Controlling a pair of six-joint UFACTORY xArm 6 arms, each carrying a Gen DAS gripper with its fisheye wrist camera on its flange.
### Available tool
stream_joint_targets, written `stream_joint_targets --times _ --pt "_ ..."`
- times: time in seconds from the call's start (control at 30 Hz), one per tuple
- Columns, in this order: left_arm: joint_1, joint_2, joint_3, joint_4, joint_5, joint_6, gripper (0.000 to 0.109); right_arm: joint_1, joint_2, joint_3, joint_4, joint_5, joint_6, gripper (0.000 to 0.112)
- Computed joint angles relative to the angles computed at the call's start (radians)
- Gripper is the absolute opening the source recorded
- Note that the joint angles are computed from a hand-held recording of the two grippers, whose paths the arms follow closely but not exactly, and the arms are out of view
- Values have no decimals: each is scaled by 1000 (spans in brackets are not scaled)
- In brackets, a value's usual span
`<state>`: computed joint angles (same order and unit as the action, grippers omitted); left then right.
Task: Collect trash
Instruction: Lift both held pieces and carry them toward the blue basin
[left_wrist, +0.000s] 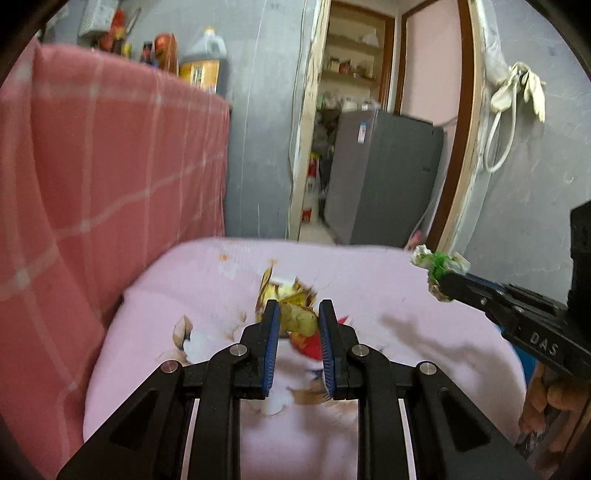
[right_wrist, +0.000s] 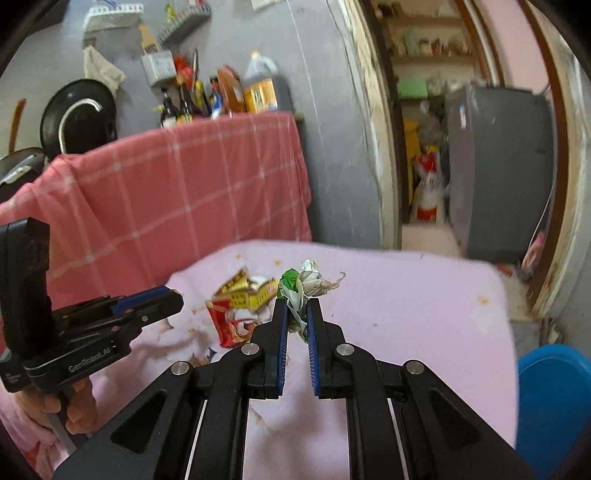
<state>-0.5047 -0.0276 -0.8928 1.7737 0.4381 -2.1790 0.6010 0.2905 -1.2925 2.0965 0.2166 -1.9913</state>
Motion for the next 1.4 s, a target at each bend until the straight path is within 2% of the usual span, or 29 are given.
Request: stream_joint_targets --times 0.13,0.27,0.4,0.63,0.83,0.93,1.07,1.23,1.4 --pt "-52 -28 4 54 92 -59 18 -25 -86 61 239 32 -229 8" --pt "-87 -39 -14 92 144 -89 18 -57 -181 135 461 74 -454 8" --pt "-127 -34 -49 123 183 -96 18 -88 -263 195 614 103 -627 8" --pt "-220 10 -145 146 240 -103 18 -161 -396 312 772 157 -803 8" --pt "-292 112 -272 171 250 -101 18 -237 -473 381 804 166 -848 8" --pt "-313 184 -365 173 229 -95 18 -281 -507 418 834 176 -895 8" --pt "-321 282 -492 150 178 -48 18 -347 -526 451 813 192 -867 8" --pt "-319 419 -662 48 81 90 18 -418 -497 455 773 177 -793 9" --pt "-299 547 -815 -123 -9 234 18 -469 -441 446 691 166 -669 9"
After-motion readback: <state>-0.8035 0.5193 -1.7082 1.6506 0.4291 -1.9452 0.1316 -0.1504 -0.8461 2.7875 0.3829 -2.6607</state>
